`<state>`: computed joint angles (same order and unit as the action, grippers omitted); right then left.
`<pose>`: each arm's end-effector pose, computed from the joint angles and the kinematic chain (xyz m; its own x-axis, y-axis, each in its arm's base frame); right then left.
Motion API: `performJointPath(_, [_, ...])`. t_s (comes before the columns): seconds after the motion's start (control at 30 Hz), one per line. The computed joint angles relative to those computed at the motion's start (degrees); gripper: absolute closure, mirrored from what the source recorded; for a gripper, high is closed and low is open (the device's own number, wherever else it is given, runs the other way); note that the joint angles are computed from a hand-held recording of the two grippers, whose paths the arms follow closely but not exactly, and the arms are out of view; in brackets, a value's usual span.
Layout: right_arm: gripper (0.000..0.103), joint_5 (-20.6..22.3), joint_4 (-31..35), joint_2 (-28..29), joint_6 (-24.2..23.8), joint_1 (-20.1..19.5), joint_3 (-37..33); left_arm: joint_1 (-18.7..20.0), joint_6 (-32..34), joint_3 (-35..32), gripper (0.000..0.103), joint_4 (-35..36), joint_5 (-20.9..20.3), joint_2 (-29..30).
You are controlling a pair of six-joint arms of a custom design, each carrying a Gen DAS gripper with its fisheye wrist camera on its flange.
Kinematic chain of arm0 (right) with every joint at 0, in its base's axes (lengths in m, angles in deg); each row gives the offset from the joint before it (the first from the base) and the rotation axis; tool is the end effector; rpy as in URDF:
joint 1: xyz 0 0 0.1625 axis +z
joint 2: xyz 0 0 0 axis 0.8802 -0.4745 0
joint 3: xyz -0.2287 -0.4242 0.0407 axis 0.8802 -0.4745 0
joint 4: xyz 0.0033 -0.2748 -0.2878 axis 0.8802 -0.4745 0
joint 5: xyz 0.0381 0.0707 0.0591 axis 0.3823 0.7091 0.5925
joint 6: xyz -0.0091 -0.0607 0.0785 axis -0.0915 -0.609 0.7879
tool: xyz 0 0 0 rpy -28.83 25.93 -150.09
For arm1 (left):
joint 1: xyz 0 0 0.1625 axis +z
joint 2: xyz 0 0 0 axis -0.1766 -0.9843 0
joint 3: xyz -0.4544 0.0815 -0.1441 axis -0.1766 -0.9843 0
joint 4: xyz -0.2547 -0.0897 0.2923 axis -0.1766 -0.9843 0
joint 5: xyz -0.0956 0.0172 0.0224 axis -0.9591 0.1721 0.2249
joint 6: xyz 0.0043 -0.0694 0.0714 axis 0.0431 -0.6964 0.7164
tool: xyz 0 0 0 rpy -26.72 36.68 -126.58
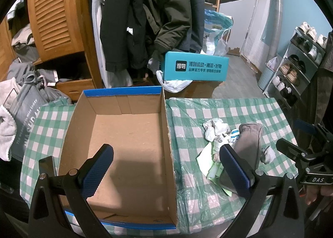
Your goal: Organize soft objects
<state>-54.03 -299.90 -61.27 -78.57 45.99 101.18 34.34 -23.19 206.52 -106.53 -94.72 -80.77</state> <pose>0.1602 -0.2837 0.2449 -0.7428 -0.0027 0.6695 -0.4647 0.7220 -0.5126 -0.2895 -0.3499 0.1499 -0.7175 0.3348 -0.6108 0.6023 0.7388 -0.3025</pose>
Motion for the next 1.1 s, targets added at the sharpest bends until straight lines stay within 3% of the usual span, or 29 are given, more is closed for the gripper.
performJointPath(1.1, [0.001, 0.8, -1.3, 0.3, -0.9, -1.7, 0.4, -0.5, -0.8, 1.1, 0.000, -0.6, -1.2, 0.6])
